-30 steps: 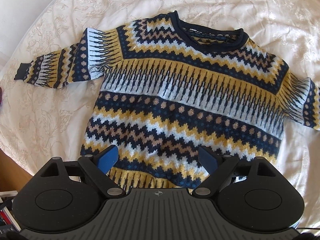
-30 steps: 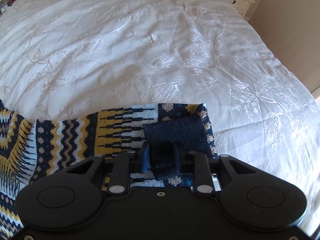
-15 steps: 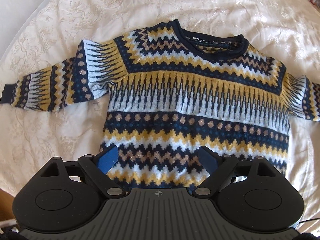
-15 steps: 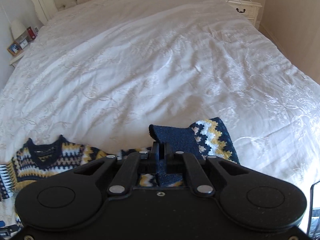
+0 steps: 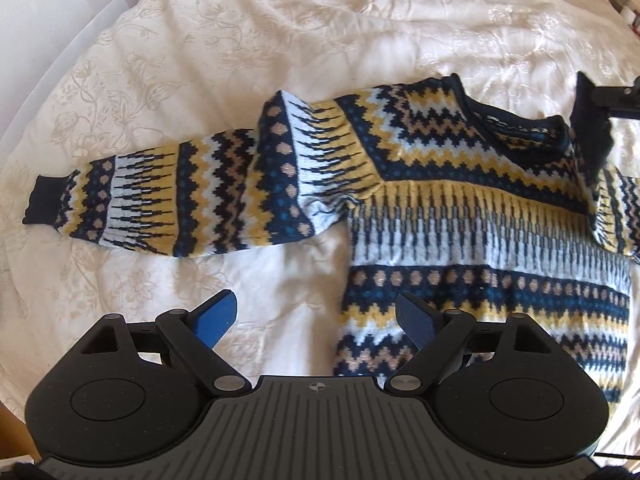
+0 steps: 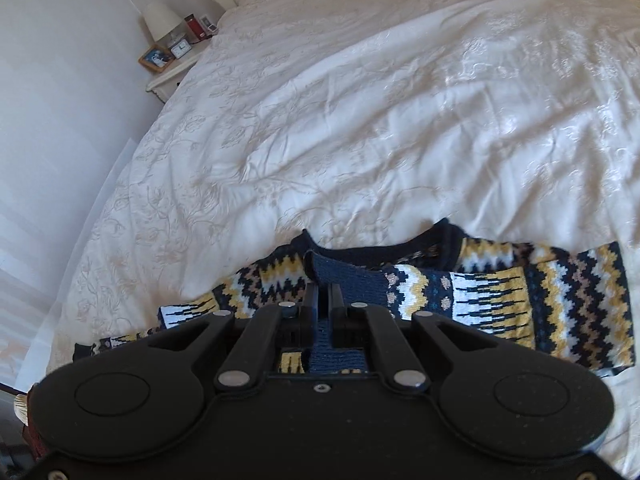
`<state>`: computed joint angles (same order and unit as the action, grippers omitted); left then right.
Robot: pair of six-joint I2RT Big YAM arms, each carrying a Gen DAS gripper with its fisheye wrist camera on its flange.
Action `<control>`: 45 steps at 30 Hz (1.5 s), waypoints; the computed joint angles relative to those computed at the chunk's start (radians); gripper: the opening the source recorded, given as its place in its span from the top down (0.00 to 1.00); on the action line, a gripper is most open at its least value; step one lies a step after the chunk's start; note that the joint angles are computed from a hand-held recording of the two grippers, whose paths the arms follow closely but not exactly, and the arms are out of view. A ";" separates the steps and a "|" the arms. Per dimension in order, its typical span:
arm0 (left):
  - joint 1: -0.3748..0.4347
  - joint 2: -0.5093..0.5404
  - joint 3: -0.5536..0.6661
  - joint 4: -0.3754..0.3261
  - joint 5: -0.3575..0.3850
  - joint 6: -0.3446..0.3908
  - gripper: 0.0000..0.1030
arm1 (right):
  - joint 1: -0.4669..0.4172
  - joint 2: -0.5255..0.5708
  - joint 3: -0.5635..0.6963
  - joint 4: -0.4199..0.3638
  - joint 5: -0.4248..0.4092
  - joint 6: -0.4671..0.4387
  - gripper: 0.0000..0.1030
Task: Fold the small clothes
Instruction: 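Grasp the navy cuff with the right gripper and fold it across the sweater body, then lower the cuff onto the sweater body and open the right gripper while the left gripper approaches the other cuff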
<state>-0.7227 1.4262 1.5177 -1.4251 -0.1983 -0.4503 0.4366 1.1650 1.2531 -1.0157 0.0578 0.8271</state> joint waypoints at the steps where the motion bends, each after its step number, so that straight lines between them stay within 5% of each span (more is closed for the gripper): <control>1: 0.015 -0.005 -0.009 0.004 0.001 0.007 0.16 | 0.022 0.026 0.006 0.003 0.008 0.012 0.91; 9: 0.121 -0.061 -0.093 0.068 0.053 0.021 0.20 | 0.125 0.135 0.013 0.064 0.024 0.180 0.91; 14: 0.169 -0.072 -0.125 0.094 0.070 0.031 0.20 | 0.153 0.170 0.032 0.151 0.004 0.207 0.95; 19: 0.208 -0.068 -0.133 0.095 0.055 0.056 0.20 | 0.174 0.234 0.093 0.136 0.046 0.170 0.93; 24: 0.227 -0.078 -0.146 0.113 0.034 0.083 0.20 | 0.180 0.240 0.098 -0.014 0.150 0.138 0.75; 26: 0.230 -0.073 -0.148 0.114 0.033 0.093 0.20 | 0.185 0.210 0.049 -0.003 0.164 0.153 0.44; 27: 0.232 -0.073 -0.151 0.118 0.038 0.097 0.20 | 0.191 0.200 0.030 0.003 0.174 0.156 0.42; 33: 0.243 -0.071 -0.170 0.146 0.072 0.108 0.20 | 0.237 0.213 0.001 0.041 0.225 0.131 0.43; 42: 0.321 -0.091 -0.200 0.178 0.080 0.097 0.20 | 0.276 0.332 0.065 0.000 0.249 0.001 0.43; 45: 0.357 -0.092 -0.202 0.177 0.074 0.097 0.20 | 0.277 0.337 0.059 -0.017 0.269 0.017 0.65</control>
<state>-0.3661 1.3337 1.3156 -1.2478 -0.1241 -0.3528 0.7136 1.5018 1.3117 -1.0326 0.3271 0.8437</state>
